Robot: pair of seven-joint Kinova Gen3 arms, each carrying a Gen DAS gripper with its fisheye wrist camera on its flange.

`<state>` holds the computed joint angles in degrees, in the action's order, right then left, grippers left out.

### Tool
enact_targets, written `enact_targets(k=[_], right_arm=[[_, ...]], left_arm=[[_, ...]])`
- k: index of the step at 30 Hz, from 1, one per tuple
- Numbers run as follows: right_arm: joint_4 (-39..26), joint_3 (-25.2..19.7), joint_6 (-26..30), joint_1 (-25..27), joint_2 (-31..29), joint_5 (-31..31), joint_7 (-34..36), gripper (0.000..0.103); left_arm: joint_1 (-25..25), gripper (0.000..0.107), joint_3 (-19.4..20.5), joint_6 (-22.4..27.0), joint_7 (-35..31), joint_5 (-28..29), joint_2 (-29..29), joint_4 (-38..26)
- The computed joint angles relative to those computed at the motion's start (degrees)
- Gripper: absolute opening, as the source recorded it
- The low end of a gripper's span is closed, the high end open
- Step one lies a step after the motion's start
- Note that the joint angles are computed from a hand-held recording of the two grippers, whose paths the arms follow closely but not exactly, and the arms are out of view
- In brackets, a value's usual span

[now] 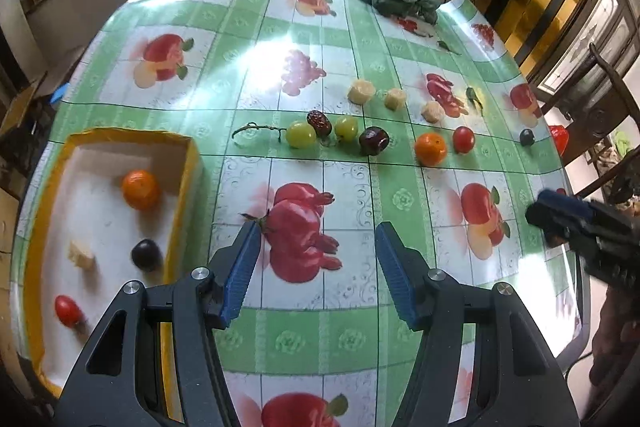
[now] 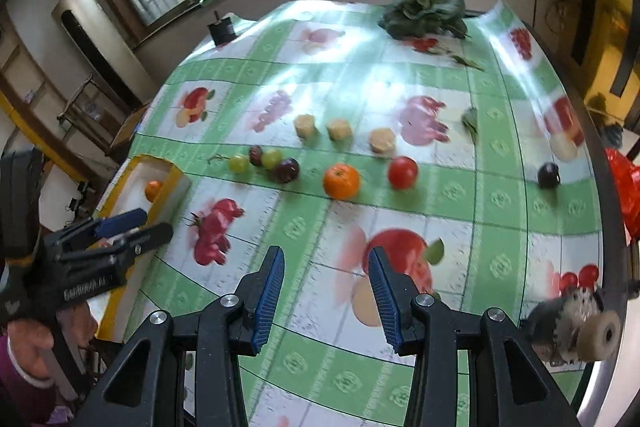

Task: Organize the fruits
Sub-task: 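Move both grippers back from the tray to the fruit row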

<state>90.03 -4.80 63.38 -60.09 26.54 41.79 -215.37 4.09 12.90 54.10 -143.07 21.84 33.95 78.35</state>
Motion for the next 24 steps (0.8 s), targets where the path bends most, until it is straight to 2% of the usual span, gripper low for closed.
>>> enact_targets(k=[7, 12, 20, 24], right_arm=[[2.77, -0.30, -3.58, 1.32, -0.62, 0.22, 0.47, 0.042], [4.42, -0.12, -6.66, 2.81, -1.08, -0.13, 1.75, 0.042], [7.73, 0.26, -11.27, 4.66, -2.02, -1.10, 2.96, 0.042], [9.60, 0.65, -14.03, 5.49, -2.46, -0.89, 3.39, 0.042]], left_arm=[[3.44, 0.060, 0.17, 2.25, 3.76, -0.86, 3.84, -4.92], [6.78, 0.059, -0.26, 3.09, 9.07, -2.08, 6.48, -7.51], [12.80, 0.059, -2.27, 2.79, 21.57, -6.32, 10.67, -13.11], [14.55, 0.059, -2.34, 2.19, 24.63, -8.47, 11.75, -14.65]])
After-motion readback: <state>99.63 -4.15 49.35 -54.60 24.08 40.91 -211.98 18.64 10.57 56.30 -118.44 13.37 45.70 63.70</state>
